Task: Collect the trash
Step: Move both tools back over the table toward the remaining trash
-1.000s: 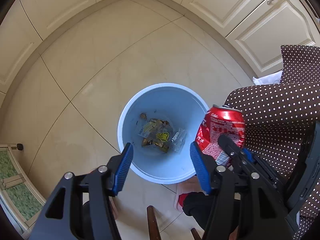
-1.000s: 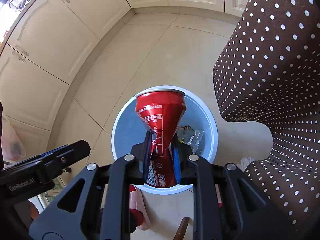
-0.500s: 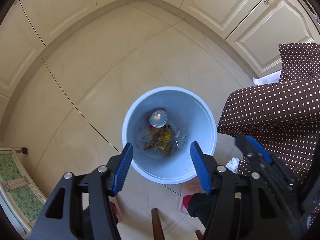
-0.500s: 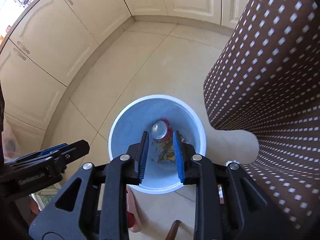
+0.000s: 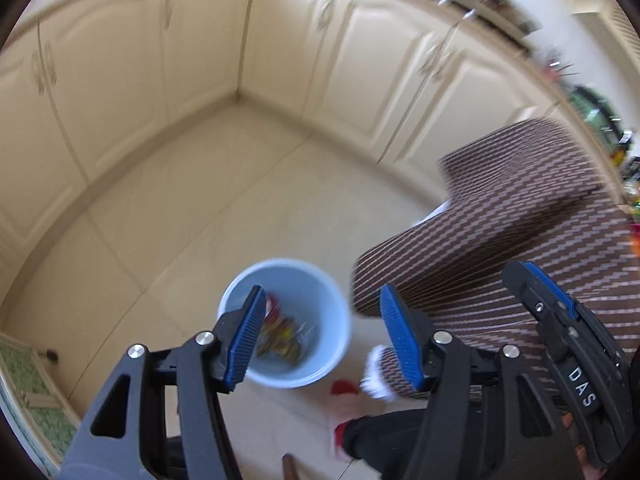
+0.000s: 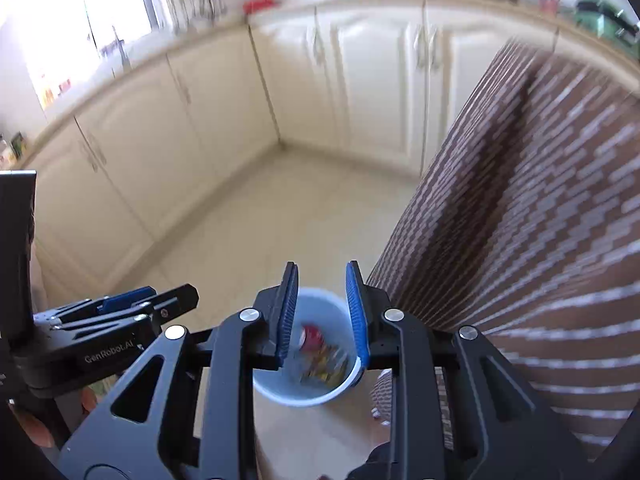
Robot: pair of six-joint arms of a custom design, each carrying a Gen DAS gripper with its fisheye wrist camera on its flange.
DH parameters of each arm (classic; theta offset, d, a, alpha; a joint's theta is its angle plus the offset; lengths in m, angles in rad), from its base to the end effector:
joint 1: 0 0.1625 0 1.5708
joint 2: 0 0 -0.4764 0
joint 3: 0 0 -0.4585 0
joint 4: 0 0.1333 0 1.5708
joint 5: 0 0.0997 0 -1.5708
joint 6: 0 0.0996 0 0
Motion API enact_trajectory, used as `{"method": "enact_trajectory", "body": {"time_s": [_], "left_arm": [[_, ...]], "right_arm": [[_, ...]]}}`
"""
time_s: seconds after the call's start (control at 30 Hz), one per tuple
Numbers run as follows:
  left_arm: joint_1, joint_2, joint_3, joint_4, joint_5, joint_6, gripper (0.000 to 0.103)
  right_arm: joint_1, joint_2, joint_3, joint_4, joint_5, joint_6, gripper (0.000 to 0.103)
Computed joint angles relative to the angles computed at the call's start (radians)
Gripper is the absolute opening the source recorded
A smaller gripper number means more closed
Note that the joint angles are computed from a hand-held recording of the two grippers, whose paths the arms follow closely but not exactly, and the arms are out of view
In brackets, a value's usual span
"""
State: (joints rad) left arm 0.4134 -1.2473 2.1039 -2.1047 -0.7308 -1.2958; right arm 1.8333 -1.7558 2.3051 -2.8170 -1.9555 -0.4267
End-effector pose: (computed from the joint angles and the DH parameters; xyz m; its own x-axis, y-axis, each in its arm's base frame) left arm -0.3976 -0.4010 0.1731 -0.8499 -0.1749 -0.4970 0.1859 0.7830 -0.5936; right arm 0.2066 -0.3992 0.3846 -0.7894 -0.3137 0.5276 -0.5775 0.6709 -0.4652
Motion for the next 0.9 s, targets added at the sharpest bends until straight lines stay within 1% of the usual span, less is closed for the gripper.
{"method": "enact_trajectory", "body": {"time_s": [0.03, 0.1, 0.13, 0.17, 0.27, 0.33, 0.4, 0.43, 0.47, 0.57, 0.7, 0.83, 0.9], "left_arm": [[-0.022, 0.003, -0.013, 0.005, 0.016, 0.004, 0.059], [-0.069, 0.023, -0.05, 0.01, 0.05, 0.028, 0.059], [-0.089, 0.032, -0.065, 0.006, 0.063, 0.043, 0.06], [-0.113, 0.049, -0.083, -0.013, 0.079, 0.072, 0.063], [-0.158, 0.102, -0.135, -0.078, 0.098, 0.171, 0.065], [-0.179, 0.152, -0.18, -0.127, 0.094, 0.253, 0.065], [-0.189, 0.215, -0.232, -0.196, 0.071, 0.349, 0.066], [-0.198, 0.224, -0.235, -0.215, 0.059, 0.371, 0.066], [-0.199, 0.261, -0.264, -0.251, 0.037, 0.423, 0.066], [-0.207, 0.347, -0.335, -0.307, -0.001, 0.522, 0.066], [-0.205, 0.446, -0.422, -0.352, -0.041, 0.613, 0.066], [-0.188, 0.529, -0.512, -0.353, -0.053, 0.671, 0.065], [-0.18, 0.569, -0.555, -0.361, -0.05, 0.705, 0.062]], "right_arm": [[0.009, -0.026, -0.004, 0.006, 0.005, 0.0, 0.031], [0.032, -0.088, -0.01, 0.004, 0.004, -0.006, 0.043], [0.049, -0.128, -0.011, -0.005, -0.003, -0.015, 0.046], [0.06, -0.155, -0.012, -0.012, -0.003, -0.022, 0.046], [0.073, -0.25, -0.025, -0.007, -0.009, -0.039, 0.046], [0.071, -0.291, -0.03, -0.013, -0.023, -0.044, 0.046], [0.062, -0.336, -0.032, -0.037, -0.056, -0.058, 0.047], [0.05, -0.357, -0.037, -0.041, -0.062, -0.068, 0.048], [0.034, -0.377, -0.039, -0.045, -0.066, -0.079, 0.048], [-0.029, -0.427, -0.055, -0.055, -0.069, -0.096, 0.048], [-0.162, -0.494, -0.087, -0.012, -0.012, -0.077, 0.048], [-0.253, -0.506, -0.11, 0.019, 0.046, -0.064, 0.048], [-0.295, -0.51, -0.121, 0.042, 0.082, -0.054, 0.049]]}}
